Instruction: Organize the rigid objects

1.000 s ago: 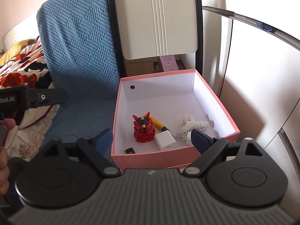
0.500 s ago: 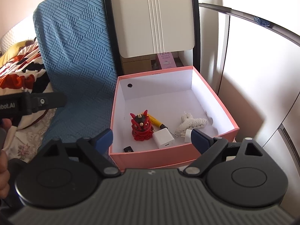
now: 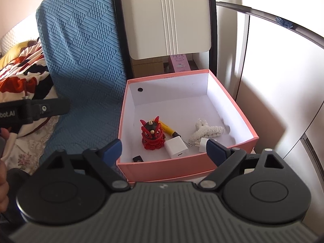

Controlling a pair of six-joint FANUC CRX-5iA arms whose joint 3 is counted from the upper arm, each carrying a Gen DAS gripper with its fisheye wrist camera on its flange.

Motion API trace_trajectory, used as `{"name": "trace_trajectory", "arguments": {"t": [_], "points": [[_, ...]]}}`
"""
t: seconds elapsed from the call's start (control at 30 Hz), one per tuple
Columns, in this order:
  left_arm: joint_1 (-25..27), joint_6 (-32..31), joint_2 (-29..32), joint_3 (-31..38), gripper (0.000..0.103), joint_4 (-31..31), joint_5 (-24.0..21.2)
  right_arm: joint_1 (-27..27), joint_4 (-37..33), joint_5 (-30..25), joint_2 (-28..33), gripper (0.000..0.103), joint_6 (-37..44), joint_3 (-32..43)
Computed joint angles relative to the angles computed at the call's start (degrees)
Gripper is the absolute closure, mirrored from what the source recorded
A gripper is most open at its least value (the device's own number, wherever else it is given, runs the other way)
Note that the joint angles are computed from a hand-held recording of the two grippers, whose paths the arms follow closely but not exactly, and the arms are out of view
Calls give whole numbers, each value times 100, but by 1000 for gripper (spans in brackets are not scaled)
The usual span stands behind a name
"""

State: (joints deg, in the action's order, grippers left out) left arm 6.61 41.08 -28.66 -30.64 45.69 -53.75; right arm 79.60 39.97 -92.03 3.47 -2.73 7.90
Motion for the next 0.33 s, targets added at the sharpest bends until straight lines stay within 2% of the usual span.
{"name": "trace_trajectory", "arguments": {"t": [0.33], "points": [[8,-88,-68,-65,0,101,52,12,7,-47,57,12,27,67]]}}
